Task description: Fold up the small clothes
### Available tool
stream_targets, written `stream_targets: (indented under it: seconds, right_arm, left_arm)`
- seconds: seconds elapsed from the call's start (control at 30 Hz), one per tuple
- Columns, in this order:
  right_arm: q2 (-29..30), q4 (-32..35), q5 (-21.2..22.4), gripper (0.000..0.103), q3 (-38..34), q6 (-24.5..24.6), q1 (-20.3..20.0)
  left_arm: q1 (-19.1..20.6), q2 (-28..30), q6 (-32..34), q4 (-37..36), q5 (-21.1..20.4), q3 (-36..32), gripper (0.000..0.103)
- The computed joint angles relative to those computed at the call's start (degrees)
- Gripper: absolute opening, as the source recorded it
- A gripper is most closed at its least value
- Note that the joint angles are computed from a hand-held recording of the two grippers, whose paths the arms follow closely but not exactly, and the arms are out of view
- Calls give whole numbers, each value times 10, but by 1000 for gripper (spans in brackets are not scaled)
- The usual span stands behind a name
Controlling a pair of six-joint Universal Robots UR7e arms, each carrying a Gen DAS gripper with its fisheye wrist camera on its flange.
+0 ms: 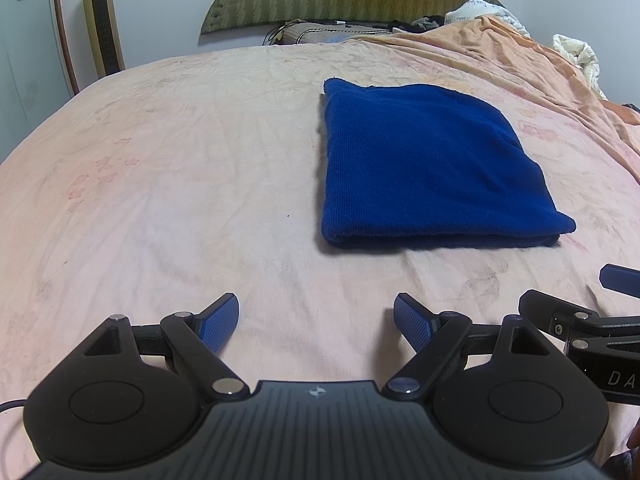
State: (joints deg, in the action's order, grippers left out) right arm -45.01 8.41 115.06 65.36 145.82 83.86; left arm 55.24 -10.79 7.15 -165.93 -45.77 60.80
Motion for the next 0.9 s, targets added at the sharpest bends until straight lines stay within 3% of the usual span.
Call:
stream_targets:
  seconds: [0.9]
  right_arm:
    - [-4,-5,-1,103,4,-9,2]
  left_arm:
    - [-5,-1,21,-13,3,6,85]
